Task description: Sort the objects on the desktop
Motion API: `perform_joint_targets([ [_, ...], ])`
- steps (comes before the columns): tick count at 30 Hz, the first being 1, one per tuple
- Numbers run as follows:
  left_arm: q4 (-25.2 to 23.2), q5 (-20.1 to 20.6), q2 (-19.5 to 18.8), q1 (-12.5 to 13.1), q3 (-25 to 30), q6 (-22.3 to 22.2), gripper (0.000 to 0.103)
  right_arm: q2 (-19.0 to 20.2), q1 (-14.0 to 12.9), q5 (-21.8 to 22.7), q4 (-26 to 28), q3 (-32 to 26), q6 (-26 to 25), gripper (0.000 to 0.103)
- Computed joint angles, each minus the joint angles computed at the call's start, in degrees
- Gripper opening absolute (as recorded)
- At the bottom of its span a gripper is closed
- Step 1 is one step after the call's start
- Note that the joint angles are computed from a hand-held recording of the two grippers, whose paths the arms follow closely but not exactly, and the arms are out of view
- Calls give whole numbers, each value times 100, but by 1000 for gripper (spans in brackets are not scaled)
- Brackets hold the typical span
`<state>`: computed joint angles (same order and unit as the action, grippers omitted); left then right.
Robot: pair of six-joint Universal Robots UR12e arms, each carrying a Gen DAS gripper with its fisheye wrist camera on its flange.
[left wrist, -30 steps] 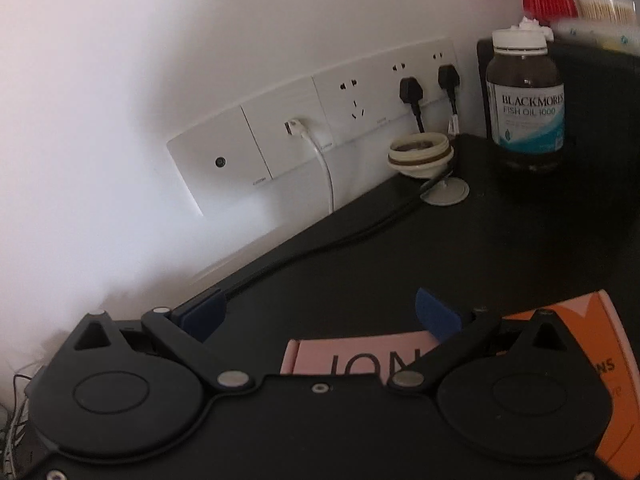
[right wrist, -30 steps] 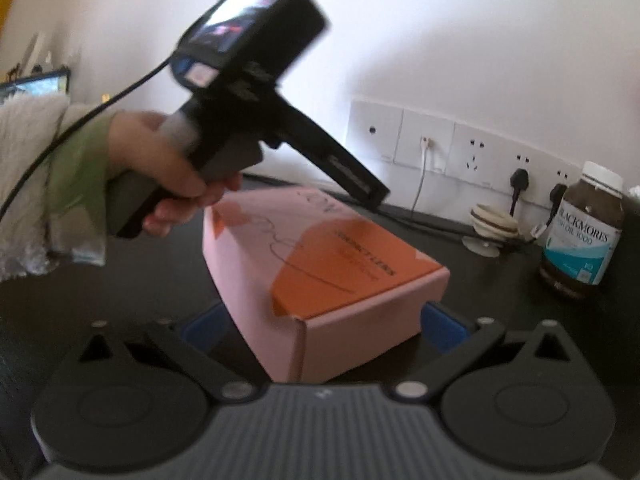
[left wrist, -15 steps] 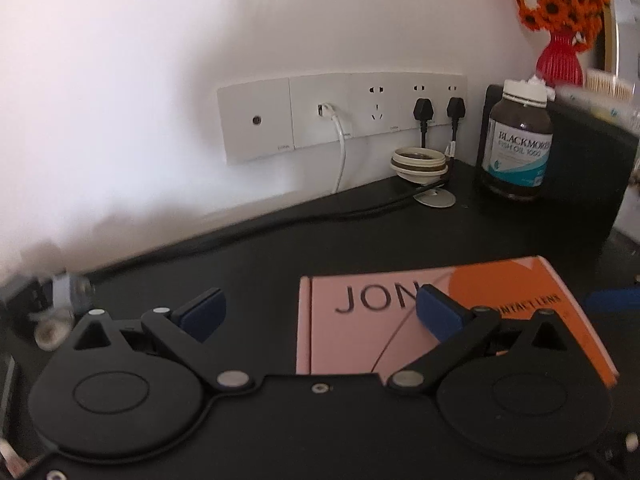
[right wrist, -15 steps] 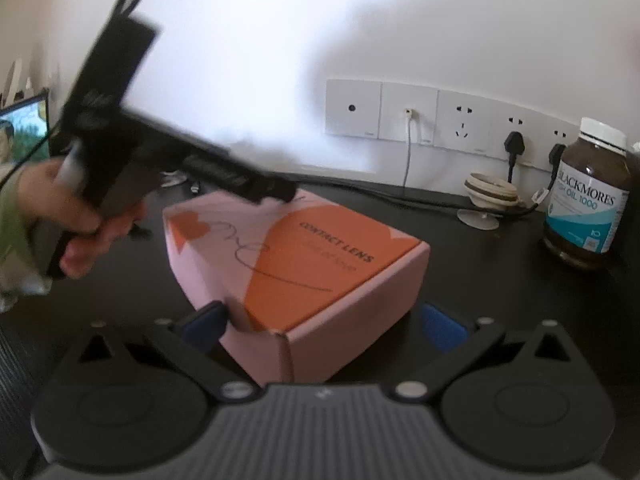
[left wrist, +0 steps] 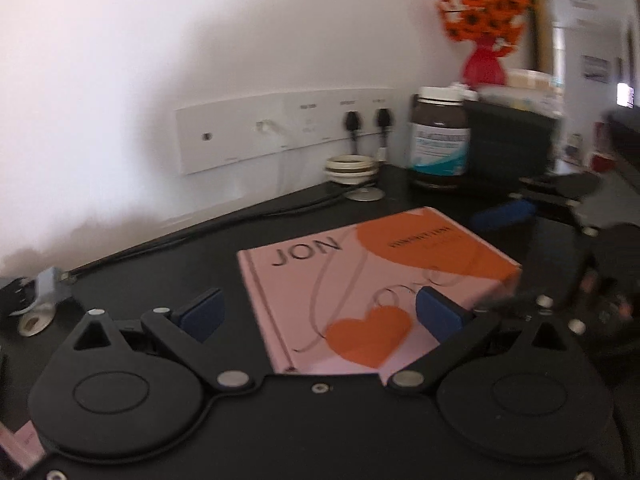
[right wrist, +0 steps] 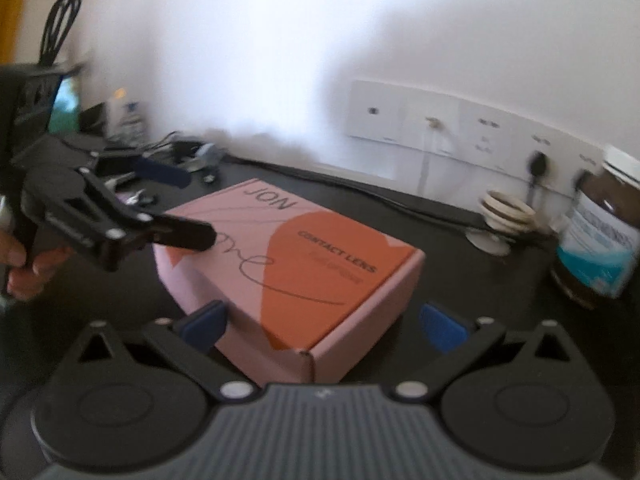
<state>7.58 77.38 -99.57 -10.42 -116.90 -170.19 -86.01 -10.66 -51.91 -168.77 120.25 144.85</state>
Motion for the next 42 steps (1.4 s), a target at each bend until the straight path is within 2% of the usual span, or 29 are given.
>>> perform_joint_targets([
  [3,-202,-427,-1,73,-7,338,102,61,-54,272,248,-78,-359,102],
  [6,-15,-170,-67,-48,-40,627,103,142,-51,382,299,-146,-429,102],
  [13,105,140,45,-50,-187,284,102,404,5,783,371,-358,-485,102],
  [17,177,256,190,10,-382,448,102,442,56,997,458,-382,-703,102],
  [20,-21,594,213,-26,-389,534,102,429,126,870,320,-333,-956,102],
  [23,-24,636,193,5,-366,400,102,413,192,669,137,-285,-1076,102],
  [30,176,922,27,-71,-190,313,97,505,257,542,-293,-279,-796,97],
  [34,189,1074,-121,-94,-50,180,98,620,328,389,-381,-400,-514,96],
  [39,127,1082,-213,-61,50,-48,96,743,413,193,-347,-536,-185,89],
  [42,176,1189,-258,-100,87,36,97,756,453,91,-363,-542,-159,89],
])
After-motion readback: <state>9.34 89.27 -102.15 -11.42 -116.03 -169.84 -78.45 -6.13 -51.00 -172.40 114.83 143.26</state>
